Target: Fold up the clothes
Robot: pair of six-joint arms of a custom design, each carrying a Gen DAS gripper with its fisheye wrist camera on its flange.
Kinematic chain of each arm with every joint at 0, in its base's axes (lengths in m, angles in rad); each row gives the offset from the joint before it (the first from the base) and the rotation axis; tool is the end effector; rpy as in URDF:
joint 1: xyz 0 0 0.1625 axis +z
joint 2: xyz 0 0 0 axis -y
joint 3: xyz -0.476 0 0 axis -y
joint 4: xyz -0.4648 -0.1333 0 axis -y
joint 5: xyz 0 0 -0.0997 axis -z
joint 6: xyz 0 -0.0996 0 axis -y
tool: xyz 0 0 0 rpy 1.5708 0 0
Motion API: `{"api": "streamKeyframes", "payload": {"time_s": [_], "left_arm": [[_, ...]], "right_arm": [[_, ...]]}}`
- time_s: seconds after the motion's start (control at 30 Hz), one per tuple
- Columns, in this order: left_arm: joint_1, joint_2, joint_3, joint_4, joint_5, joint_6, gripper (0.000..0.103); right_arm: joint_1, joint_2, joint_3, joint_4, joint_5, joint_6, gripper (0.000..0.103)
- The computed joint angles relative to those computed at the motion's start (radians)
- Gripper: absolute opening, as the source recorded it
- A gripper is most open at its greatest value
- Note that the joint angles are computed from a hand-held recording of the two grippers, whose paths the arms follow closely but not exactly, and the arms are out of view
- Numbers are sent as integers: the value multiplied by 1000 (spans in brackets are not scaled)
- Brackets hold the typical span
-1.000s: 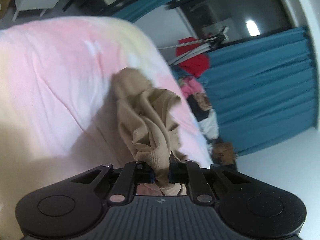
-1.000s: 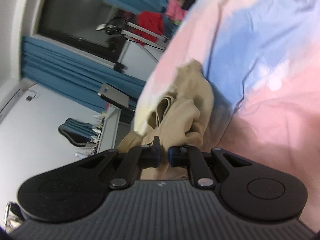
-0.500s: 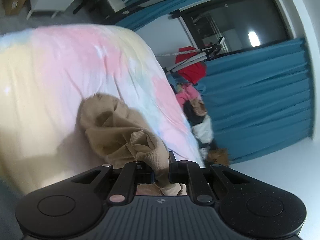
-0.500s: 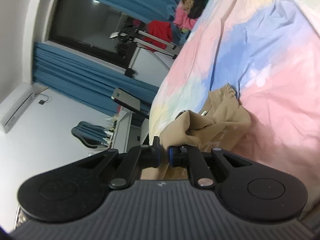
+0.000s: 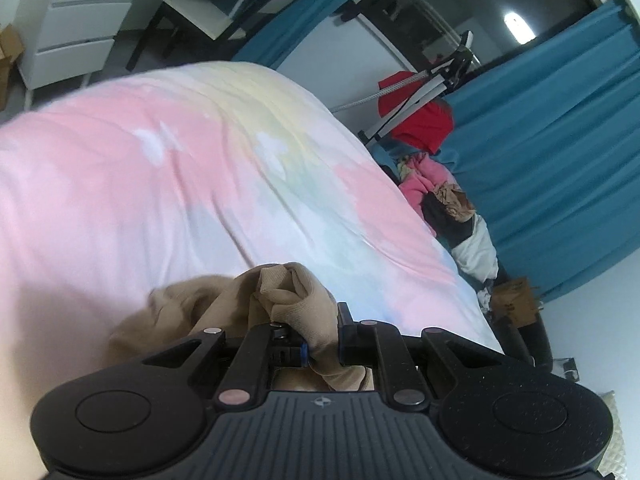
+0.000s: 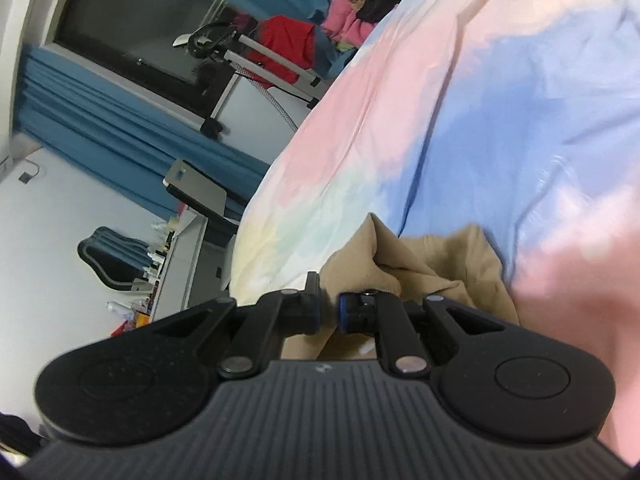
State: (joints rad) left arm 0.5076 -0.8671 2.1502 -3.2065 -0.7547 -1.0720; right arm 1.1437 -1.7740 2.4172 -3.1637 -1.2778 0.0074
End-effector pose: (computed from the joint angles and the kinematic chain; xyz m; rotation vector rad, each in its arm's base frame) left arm -0.3867 -0.4507 0.0501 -0.2244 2.7555 -1.2807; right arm -0.0229 -0.4416 0.3755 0.3831 2.6885 -1.4448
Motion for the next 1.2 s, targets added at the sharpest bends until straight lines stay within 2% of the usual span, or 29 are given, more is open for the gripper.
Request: {"api": "streamKeyframes", "payload": {"time_s": [0.1,0.17,0.37,0.4,0.47,0.5,0.53,0.6,0.63,0.73,0.83,0.97,1.07,1.2], "left_arm": [[57,64,-26,-78,-27,96,13],[77,85,-41,-67,-30,115,13],[81,104,-48,-94,-32,213,17],[78,105,-46,-101,-33,230,22],[67,102,-32,-139,-54,278,55],[58,101,-24,-156,-58,305,61],[44,100,-17,-167,-49,334,67],[12,98,-1,-183,-22,402,75],[-1,96,5,-182,-12,433,77],[-27,91,10,-129,18,494,79],[-29,106,-6,-69,60,540,79],[-3,134,-40,3,85,550,77],[15,134,-41,27,65,545,77],[6,132,-36,56,81,564,76]], "right_arm": [[-18,82,-28,-36,-5,-30,13],[-18,120,-46,-37,-29,-34,13],[-1,155,-69,-24,-83,-91,13],[6,151,-67,-21,-94,-112,14],[11,131,-54,-17,-98,-167,18],[10,115,-42,-9,-91,-203,32],[7,97,-32,5,-78,-239,52],[2,61,-9,22,-40,-310,73],[8,48,6,7,-34,-353,78],[44,40,38,-66,-62,-493,77],[88,82,40,-146,-144,-623,77],[121,170,-7,-166,-237,-633,76],[114,206,-14,-175,-259,-655,75],[124,213,-1,-208,-282,-686,75]]}}
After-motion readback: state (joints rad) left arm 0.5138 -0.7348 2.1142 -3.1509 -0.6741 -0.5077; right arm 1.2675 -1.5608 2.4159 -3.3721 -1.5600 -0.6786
